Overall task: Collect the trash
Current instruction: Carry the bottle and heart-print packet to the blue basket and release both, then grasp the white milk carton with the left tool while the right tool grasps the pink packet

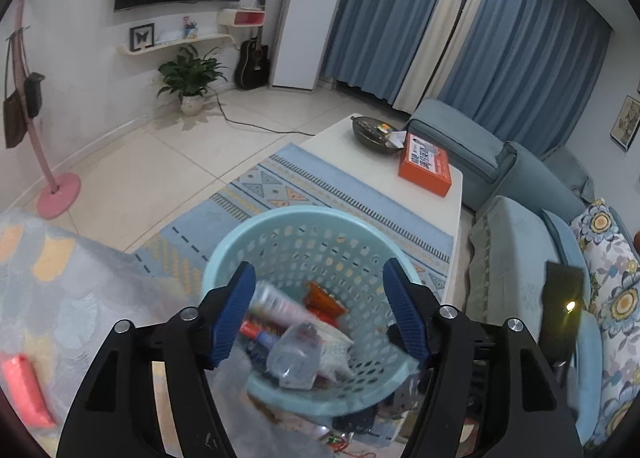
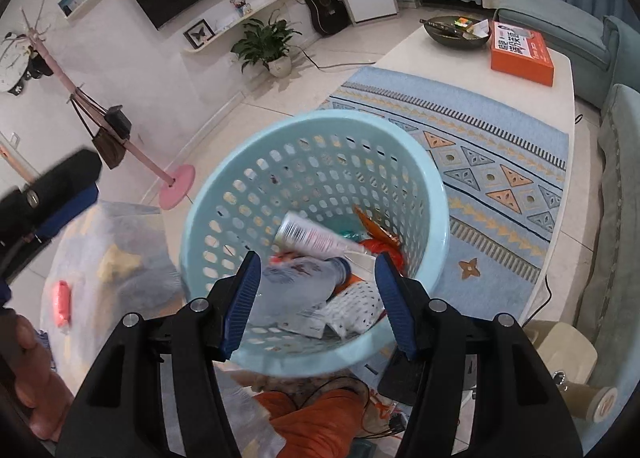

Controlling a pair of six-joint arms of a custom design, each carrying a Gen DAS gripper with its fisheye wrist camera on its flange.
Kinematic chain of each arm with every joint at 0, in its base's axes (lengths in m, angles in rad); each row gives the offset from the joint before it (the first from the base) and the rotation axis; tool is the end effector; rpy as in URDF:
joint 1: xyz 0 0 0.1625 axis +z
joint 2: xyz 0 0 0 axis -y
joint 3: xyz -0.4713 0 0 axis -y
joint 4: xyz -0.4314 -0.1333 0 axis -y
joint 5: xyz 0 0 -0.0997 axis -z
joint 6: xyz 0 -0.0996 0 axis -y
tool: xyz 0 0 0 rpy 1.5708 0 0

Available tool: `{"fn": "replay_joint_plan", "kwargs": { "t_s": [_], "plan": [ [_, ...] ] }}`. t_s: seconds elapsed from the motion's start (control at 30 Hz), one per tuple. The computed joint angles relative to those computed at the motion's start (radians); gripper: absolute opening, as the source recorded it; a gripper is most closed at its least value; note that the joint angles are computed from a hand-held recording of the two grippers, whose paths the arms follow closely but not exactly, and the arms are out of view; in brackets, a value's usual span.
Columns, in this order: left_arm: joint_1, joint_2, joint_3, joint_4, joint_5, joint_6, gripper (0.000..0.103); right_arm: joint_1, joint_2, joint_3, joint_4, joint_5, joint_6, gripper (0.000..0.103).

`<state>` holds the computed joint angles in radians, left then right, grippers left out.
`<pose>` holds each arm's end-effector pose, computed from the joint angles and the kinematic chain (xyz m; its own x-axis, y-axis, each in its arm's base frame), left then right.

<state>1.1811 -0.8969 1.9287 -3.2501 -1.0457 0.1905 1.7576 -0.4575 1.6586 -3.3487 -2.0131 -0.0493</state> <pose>-0.0763 -0.6681 0.1519 -0.8413 0.1878 -0.5068 0.4708 0.7152 -0.5166 0.2212 -0.6822 -0.0527 -0.9226 0.0209 0.3852 -0.2014 0.8257 -0.5270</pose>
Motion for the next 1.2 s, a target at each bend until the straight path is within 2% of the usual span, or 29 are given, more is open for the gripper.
{"fn": "replay_joint_plan", "kwargs": {
  "t_s": [0.1,0.37,0.57,0.77,0.9,1.07,1.2],
  "plan": [
    [-0.009,-0.047,0.05,-0.024,-0.006,-0.007,0.066,0.018,-0.018,0.025,-0.029,0.009,-0.009,0.056],
    [-0.072,-0.191,0.204,-0.147,0.058,0.005,0.07,0.106,-0.048,0.063,-0.095,0.036,-0.055,0.056],
    [-0.138,-0.343,0.348,-0.254,0.194,0.026,0.073,0.174,-0.043,0.066,-0.116,0.055,-0.088,0.062],
    [-0.161,-0.513,0.456,-0.284,0.353,-0.018,0.074,0.235,-0.016,0.042,-0.098,0.075,-0.127,0.064],
    [-0.14,-0.619,0.503,-0.292,0.438,-0.053,0.074,0.274,0.017,0.009,-0.063,0.081,-0.149,0.065],
    [-0.087,-0.73,0.537,-0.231,0.53,-0.137,0.074,0.317,0.069,-0.046,-0.022,0.069,-0.176,0.065],
    [-0.013,-0.802,0.547,-0.134,0.512,-0.227,0.074,0.338,0.114,-0.104,0.052,0.083,-0.182,0.065]
  ]
}}
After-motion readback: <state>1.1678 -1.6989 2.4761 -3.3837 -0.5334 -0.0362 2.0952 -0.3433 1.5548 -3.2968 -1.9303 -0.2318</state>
